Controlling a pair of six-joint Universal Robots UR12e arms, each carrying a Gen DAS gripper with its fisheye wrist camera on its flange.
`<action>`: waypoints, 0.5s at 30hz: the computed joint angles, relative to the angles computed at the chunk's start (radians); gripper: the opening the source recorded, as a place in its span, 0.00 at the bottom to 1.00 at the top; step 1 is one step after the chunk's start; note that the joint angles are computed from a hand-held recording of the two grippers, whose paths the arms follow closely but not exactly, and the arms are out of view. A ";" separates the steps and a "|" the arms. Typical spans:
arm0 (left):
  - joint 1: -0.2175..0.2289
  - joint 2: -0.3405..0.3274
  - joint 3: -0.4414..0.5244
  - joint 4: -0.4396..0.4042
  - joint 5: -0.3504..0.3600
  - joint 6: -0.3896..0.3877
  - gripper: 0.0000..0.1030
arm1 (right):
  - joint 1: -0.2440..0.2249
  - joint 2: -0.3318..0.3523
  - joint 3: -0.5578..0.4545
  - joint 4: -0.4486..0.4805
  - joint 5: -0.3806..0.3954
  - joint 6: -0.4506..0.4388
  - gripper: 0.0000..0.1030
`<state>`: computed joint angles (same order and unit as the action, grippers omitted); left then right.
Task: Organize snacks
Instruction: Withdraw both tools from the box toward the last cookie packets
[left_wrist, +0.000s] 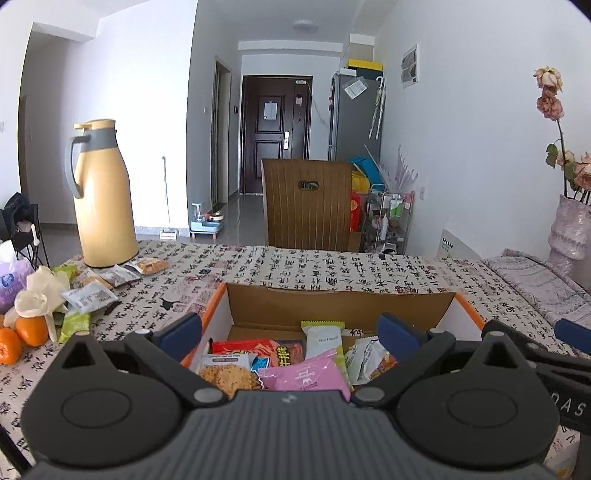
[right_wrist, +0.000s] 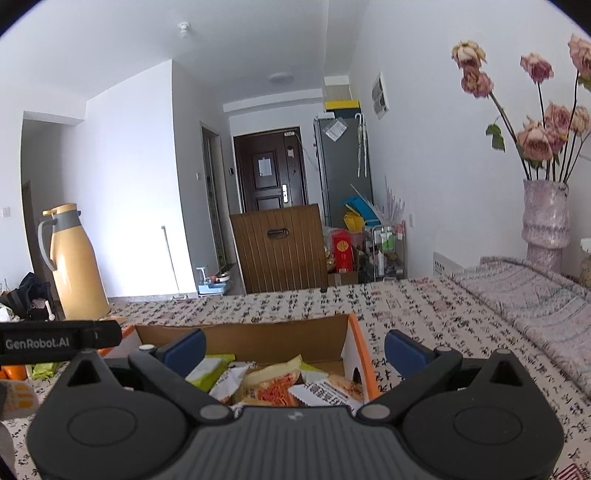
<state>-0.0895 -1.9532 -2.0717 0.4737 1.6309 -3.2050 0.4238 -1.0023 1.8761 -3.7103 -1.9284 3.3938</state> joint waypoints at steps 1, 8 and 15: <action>0.001 0.005 -0.005 0.002 -0.001 0.000 1.00 | 0.002 -0.003 0.003 -0.003 -0.001 -0.003 1.00; 0.010 0.038 -0.051 0.011 -0.009 0.007 1.00 | 0.021 -0.027 0.031 0.000 -0.009 -0.014 1.00; 0.025 0.064 -0.101 0.006 -0.022 0.010 1.00 | 0.037 -0.051 0.068 0.013 -0.009 -0.021 1.00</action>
<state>-0.0645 -1.8889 -2.1732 0.4795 1.6093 -3.1953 0.4610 -1.0536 1.9439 -3.6969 -1.9372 3.3731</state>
